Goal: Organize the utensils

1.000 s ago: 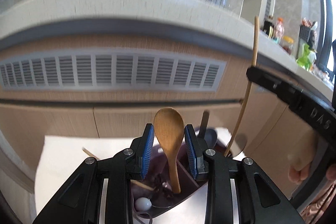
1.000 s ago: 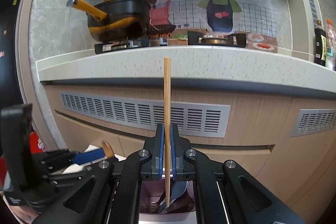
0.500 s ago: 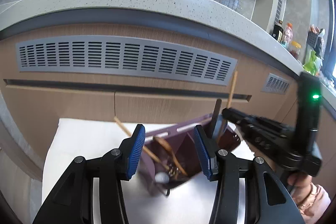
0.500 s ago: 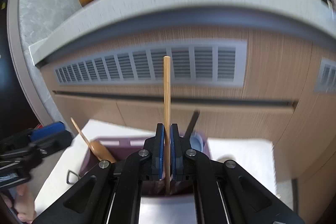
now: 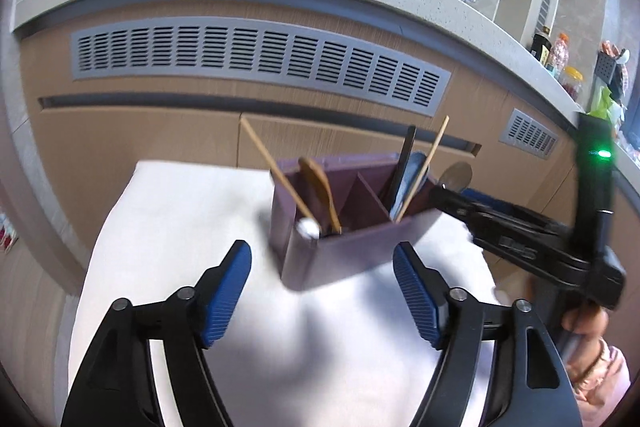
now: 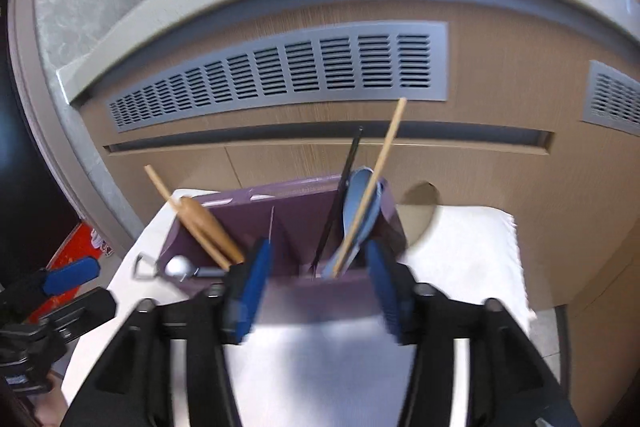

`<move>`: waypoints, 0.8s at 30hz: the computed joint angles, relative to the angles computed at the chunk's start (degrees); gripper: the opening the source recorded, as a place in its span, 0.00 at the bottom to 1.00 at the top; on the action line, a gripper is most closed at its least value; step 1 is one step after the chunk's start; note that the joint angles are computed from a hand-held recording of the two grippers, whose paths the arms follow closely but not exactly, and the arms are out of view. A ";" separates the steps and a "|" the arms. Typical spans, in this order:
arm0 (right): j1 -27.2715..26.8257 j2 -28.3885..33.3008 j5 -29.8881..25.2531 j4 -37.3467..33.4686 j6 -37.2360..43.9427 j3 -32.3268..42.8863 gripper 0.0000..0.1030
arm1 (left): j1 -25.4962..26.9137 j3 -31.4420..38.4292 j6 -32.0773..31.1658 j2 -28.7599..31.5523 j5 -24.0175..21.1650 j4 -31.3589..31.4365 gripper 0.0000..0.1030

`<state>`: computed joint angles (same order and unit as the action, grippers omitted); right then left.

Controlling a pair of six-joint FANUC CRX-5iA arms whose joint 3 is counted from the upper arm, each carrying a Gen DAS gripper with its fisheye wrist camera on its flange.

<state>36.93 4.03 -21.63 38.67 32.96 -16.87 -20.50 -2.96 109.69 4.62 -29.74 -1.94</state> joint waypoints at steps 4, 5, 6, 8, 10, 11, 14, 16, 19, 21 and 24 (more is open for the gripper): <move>1.90 -8.25 0.06 11.15 -9.78 -9.85 0.75 | -3.72 -0.97 11.53 -3.76 -4.26 -10.45 0.83; 2.40 -10.09 -0.36 14.78 -13.08 -12.16 0.78 | -4.76 -0.88 14.30 -4.43 -5.38 -13.09 0.85; 3.16 -12.77 -1.30 19.76 -17.90 -15.43 0.83 | -6.29 -0.99 17.93 -5.35 -6.72 -16.64 0.86; 4.84 -16.44 -3.63 25.10 -23.67 -19.49 0.91 | -10.60 -0.65 26.45 -6.89 -10.64 -25.36 0.89; 7.14 -19.02 -6.01 24.74 -24.35 -21.43 0.97 | -14.43 -1.05 31.27 -8.25 -13.87 -31.01 0.92; 8.48 -20.08 -7.69 23.40 -23.88 -21.82 0.98 | -15.44 -1.21 31.93 -8.60 -14.90 -32.06 0.93; 13.59 -23.23 -15.32 22.61 -27.03 -24.35 1.00 | -19.29 -1.88 35.25 -10.31 -18.36 -35.95 0.94; 16.73 -24.38 -19.63 22.05 -28.43 -25.34 1.00 | -21.59 -2.09 37.33 -11.34 -20.31 -38.33 0.96; 20.09 -26.39 -23.90 22.40 -32.16 -27.34 1.00 | -25.15 -1.82 39.66 -12.39 -23.50 -42.17 0.98; 21.39 -27.73 -25.40 22.71 -34.28 -28.39 1.00 | -26.89 -1.58 40.69 -12.63 -24.94 -44.11 0.99; 22.90 -29.85 -26.66 23.23 -36.27 -29.50 1.00 | -27.74 -1.75 40.71 -13.08 -25.24 -43.87 0.99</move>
<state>59.82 -25.82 -48.29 61.90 -3.32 -46.37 -48.24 -4.70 150.40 -8.46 -54.98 -45.81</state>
